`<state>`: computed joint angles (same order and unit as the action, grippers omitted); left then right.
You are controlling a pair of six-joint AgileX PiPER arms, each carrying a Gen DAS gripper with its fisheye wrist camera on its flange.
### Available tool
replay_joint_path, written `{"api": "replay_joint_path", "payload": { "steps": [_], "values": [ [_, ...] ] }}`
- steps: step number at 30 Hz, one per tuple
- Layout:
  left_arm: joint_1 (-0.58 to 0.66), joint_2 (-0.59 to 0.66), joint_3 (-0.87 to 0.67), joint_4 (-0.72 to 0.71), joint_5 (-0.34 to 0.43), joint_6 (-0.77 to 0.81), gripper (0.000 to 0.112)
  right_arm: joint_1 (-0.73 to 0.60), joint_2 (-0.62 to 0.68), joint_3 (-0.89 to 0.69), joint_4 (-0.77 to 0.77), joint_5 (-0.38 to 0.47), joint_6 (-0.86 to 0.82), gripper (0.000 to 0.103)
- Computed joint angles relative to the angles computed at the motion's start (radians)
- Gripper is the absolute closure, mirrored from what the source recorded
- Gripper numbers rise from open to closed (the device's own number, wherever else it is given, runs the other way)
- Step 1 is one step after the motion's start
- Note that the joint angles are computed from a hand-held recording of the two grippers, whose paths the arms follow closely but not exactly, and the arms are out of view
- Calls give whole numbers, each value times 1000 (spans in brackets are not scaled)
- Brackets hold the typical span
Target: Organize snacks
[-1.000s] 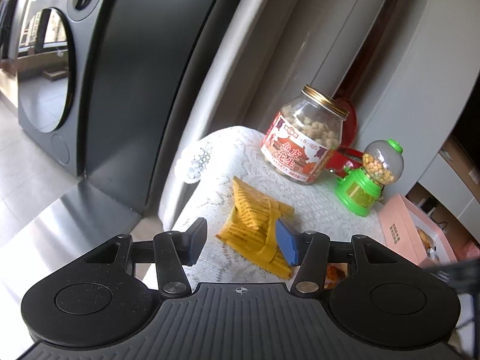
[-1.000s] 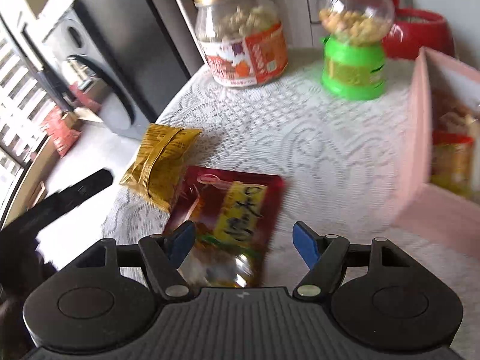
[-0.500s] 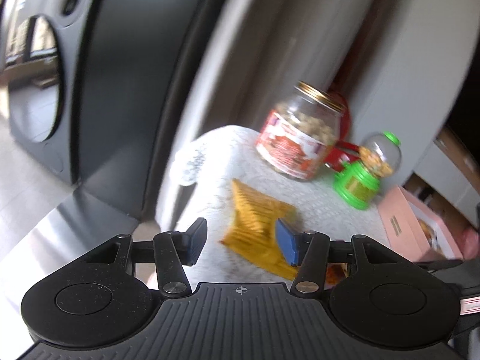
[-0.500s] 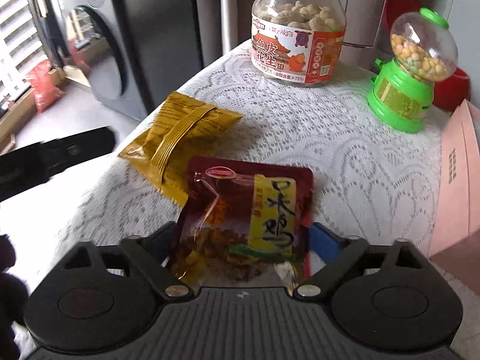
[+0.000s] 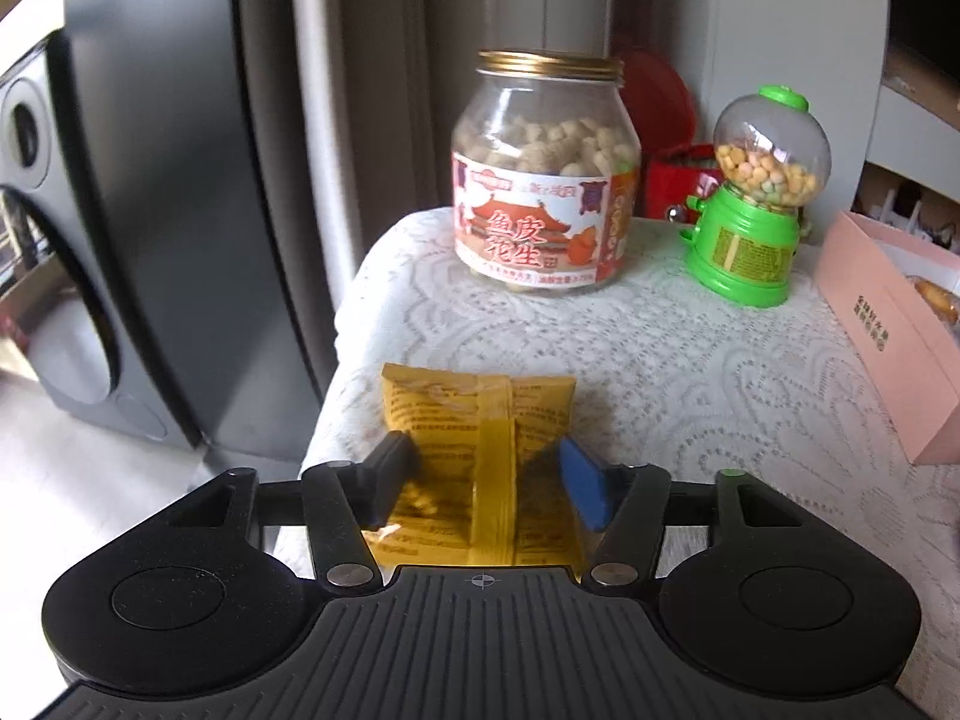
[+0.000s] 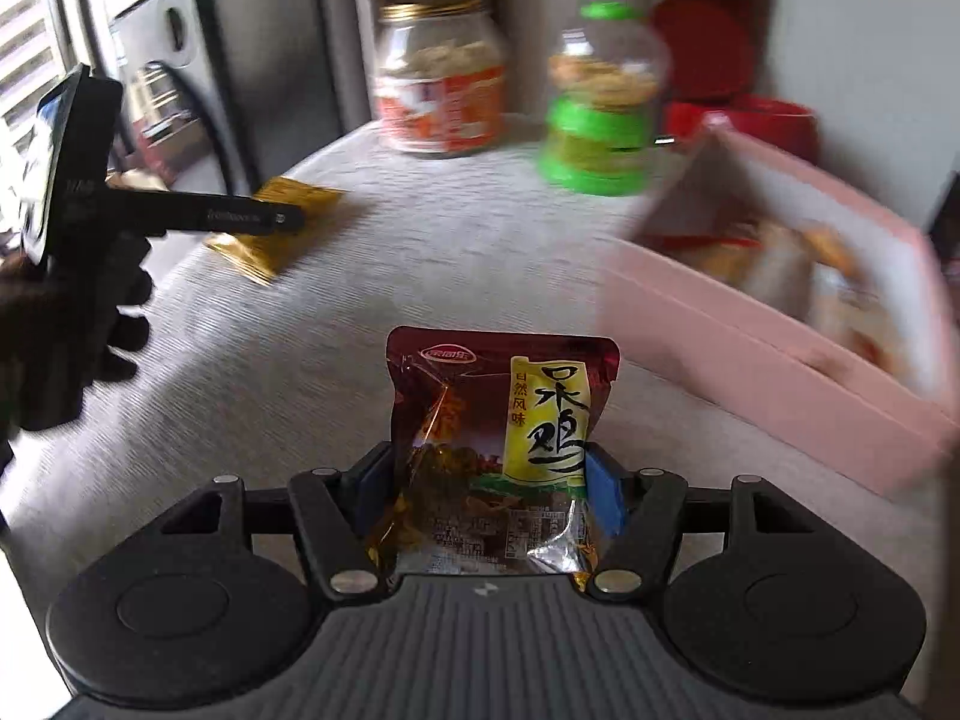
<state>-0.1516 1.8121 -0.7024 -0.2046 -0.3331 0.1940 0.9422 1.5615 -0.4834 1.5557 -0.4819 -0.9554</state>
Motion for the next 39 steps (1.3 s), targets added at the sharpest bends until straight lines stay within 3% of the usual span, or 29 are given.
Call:
{"api": "replay_joint_path", "payload": {
  "steps": [5, 8, 10, 16, 19, 24, 26, 29, 31, 37, 39],
  "values": [
    [-13, -14, -3, -51, 21, 15, 55, 59, -112, 169, 7, -93, 113, 37],
    [-2, -55, 49, 134, 1, -197, 68, 102, -171, 233, 34, -140, 154, 37],
    [-5, -97, 100, 269, -15, -336, 69, 112, -200, 261, 33, -149, 177, 37],
    [-126, -258, 277, 459, -54, -557, 69, 156, -169, 310, -31, -185, 321, 37],
    [-229, -298, 364, 526, -133, -665, 69, 196, -114, 335, -74, -224, 436, 37],
    [-446, -142, 378, 334, -298, -538, 69, 255, 72, 326, -133, -341, 647, 36],
    [-490, -84, 380, 246, -382, -487, 69, 304, 135, 327, -129, -401, 724, 35],
    [-504, -49, 384, 214, -444, -485, 69, 346, 194, 346, -158, -439, 850, 31],
    [-544, -7, 411, 149, -541, -448, 69, 388, 197, 362, -142, -465, 890, 31],
    [-616, -21, 406, 22, -516, -359, 67, 425, 209, 367, -119, -478, 919, 30],
    [-644, -20, 400, -32, -513, -324, 67, 392, 202, 354, -127, -455, 883, 25]
  ]
}}
